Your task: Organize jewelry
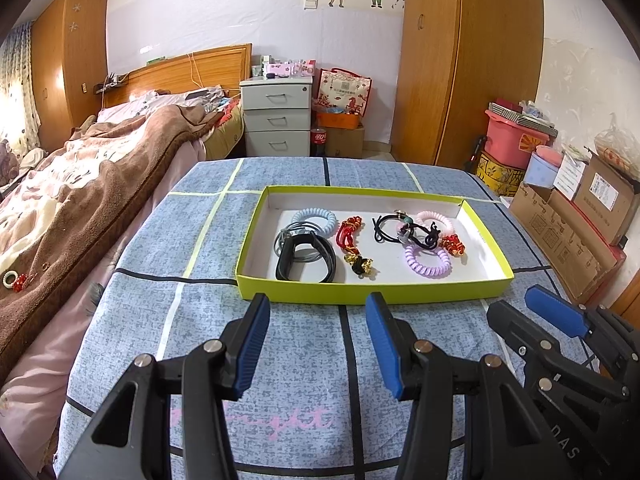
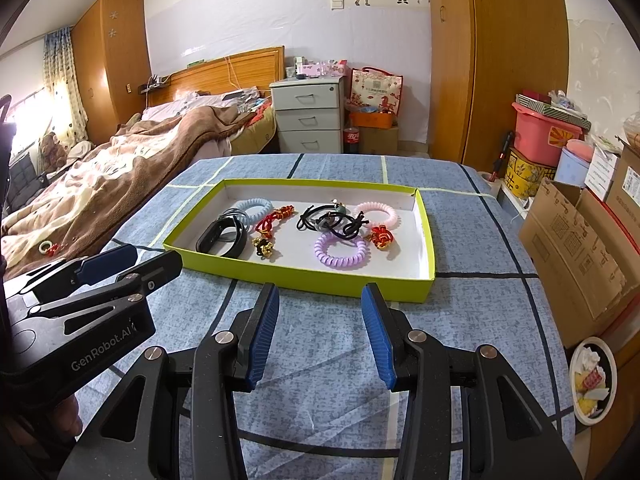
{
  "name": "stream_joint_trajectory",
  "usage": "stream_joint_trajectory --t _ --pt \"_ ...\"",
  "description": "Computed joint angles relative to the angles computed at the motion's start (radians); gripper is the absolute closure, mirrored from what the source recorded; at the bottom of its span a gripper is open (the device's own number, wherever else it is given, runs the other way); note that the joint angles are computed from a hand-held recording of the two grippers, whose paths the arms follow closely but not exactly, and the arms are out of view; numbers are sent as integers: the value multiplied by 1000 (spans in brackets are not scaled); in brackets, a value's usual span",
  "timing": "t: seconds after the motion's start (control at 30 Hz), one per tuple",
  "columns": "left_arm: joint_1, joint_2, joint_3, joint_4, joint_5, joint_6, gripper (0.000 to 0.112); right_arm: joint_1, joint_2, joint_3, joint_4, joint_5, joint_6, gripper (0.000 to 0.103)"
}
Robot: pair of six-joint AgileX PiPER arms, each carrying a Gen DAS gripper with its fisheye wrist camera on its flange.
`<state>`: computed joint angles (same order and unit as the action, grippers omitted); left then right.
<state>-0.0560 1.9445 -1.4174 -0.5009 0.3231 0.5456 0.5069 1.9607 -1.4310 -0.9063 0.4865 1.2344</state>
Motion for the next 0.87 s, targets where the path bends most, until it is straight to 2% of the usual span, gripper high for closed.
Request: stream_joint_trajectory --t 0.87 --pt "7 6 -2 -12 9 9 60 7 7 -3 -3 0 3 59"
